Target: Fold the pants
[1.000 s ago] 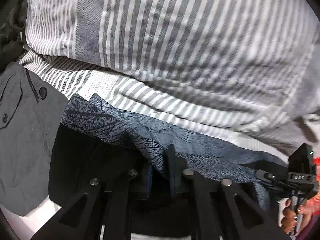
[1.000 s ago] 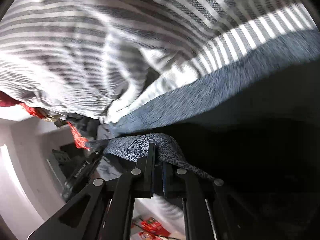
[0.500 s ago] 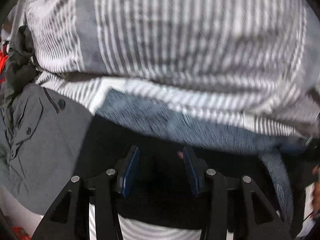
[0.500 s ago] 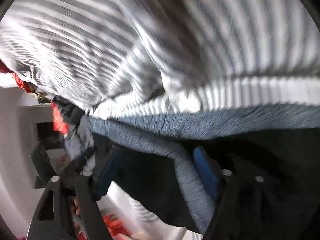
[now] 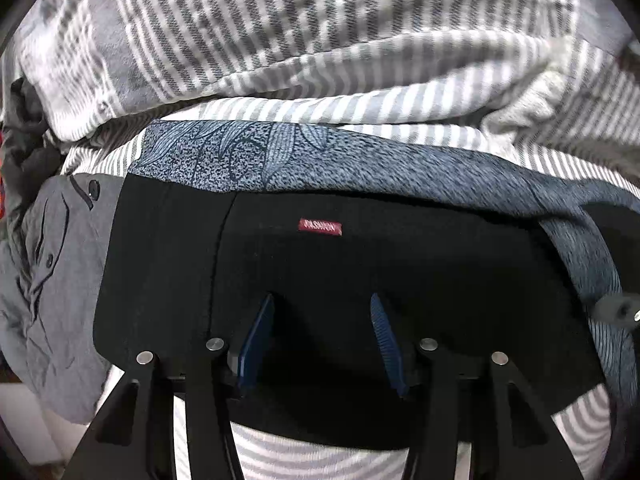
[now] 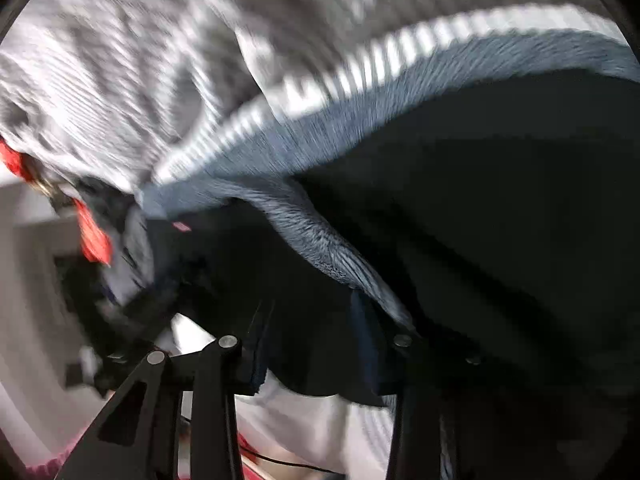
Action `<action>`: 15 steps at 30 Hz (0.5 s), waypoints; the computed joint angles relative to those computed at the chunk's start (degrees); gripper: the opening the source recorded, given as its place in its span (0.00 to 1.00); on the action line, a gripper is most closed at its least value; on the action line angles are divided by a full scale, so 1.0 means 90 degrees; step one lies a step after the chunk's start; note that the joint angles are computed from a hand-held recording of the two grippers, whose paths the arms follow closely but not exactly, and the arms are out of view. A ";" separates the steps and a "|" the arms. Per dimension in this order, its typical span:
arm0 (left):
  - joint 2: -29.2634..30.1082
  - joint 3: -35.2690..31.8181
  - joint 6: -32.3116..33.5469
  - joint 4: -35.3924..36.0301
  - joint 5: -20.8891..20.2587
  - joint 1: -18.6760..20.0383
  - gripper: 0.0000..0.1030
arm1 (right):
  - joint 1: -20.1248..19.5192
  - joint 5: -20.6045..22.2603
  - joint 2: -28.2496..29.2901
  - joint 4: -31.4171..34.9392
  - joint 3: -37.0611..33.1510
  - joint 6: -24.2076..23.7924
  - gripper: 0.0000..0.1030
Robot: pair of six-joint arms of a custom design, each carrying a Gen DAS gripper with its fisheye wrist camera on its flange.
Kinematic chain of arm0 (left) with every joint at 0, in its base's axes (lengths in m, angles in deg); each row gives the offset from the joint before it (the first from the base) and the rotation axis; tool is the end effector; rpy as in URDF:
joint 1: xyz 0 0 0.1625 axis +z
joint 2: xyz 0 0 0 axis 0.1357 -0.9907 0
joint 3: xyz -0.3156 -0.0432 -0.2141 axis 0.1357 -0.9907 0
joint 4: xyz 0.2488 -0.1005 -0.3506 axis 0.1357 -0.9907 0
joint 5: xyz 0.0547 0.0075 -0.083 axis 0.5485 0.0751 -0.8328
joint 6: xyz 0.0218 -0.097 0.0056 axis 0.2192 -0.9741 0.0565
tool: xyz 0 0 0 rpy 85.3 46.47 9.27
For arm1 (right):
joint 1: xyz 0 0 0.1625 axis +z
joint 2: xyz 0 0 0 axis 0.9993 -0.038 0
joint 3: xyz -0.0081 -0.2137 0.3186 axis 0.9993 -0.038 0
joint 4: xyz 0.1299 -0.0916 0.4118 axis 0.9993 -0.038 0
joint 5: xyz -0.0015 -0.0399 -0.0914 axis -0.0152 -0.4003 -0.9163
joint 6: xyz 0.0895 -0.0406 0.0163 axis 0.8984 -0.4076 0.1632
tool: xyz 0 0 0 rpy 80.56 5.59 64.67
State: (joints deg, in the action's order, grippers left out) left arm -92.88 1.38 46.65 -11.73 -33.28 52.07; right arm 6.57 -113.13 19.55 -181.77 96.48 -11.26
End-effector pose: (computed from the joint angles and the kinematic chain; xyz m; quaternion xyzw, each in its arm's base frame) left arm -0.1321 -0.6471 0.1742 0.0507 0.8907 -0.0866 0.4435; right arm 0.1911 -0.7262 0.0319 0.0039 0.9999 0.0063 0.0074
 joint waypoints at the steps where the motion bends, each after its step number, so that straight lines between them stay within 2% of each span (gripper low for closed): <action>1: -0.0075 0.0058 0.0092 -0.0018 -0.0097 -0.0042 0.51 | 0.0051 -0.0067 -0.0290 -0.0340 0.0351 -0.0082 0.56; 2: -0.0162 0.0149 0.0179 -0.0058 -0.0181 -0.0110 0.51 | 0.0079 -0.0146 -0.0599 -0.0639 0.0719 -0.0147 0.66; 3: -0.0218 0.0206 0.0238 -0.0082 -0.0244 -0.0163 0.51 | 0.0071 -0.0192 -0.0865 -0.0843 0.1012 -0.0165 0.68; 5: -0.0363 0.0392 0.0416 -0.0215 -0.0500 -0.0352 0.51 | 0.0003 -0.0148 -0.1537 -0.1294 0.1840 -0.0033 0.68; 7: -0.0510 0.0648 0.0670 -0.0456 -0.0845 -0.0589 0.51 | -0.0076 -0.0180 -0.2300 -0.1853 0.2866 0.0345 0.68; 12: -0.0712 0.1237 0.1387 -0.0945 -0.1571 -0.1081 0.51 | -0.0512 -0.0708 -0.4216 -0.3187 0.5286 0.1121 0.68; 15: -0.0664 0.1461 0.1401 -0.0982 -0.2106 -0.1339 0.51 | -0.0970 -0.0985 -0.5379 -0.3379 0.6364 0.1417 0.68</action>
